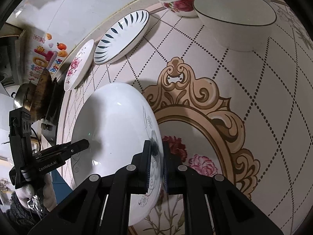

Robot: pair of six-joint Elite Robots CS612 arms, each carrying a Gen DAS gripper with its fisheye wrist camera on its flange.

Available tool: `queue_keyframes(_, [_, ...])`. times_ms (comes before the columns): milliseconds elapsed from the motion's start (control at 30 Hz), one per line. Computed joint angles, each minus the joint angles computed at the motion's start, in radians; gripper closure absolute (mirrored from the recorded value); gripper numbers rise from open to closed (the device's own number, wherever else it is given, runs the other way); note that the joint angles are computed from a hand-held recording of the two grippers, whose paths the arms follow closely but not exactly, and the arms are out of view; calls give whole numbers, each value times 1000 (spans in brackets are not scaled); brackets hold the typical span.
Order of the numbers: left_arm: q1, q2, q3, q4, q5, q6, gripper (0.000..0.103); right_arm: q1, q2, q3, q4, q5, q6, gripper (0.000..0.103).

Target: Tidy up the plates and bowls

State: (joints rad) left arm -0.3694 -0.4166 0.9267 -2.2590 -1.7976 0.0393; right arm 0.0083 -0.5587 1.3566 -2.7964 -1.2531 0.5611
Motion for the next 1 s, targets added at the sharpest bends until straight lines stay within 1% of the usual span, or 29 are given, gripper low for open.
queue_keyframes(433, [-4, 3, 8, -13, 21, -50, 74, -5, 11, -2, 7, 32, -19, 91])
queue_keyframes(667, [-5, 2, 3, 8, 37, -59, 74, -10, 15, -9, 19, 57, -26, 90])
queue_keyframes(733, [-7, -10, 16, -5, 56, -54, 74, -14, 15, -18, 48, 74, -34, 90])
queue_keyframes(800, [0, -28, 29, -31, 43, -65, 74, -17, 5, -22, 89, 75, -34, 90])
queue_keyframes(867, [12, -44, 34, -73, 31, -84, 74, -22, -13, -14, 103, 64, -22, 90])
queue_keyframes(900, [19, -47, 24, -86, 33, -102, 69, -26, -30, -1, 89, 63, -10, 88])
queue_keyframes(933, [26, -44, 8, -91, 31, -114, 65, -28, -42, 3, 86, 61, -5, 79])
queue_keyframes(967, [37, -33, -23, -102, 24, -127, 57, -29, -52, 2, 90, 56, 0, 72])
queue_keyframes(1000, [47, -21, -51, -106, 21, -135, 50, -29, -59, -6, 96, 54, 5, 59])
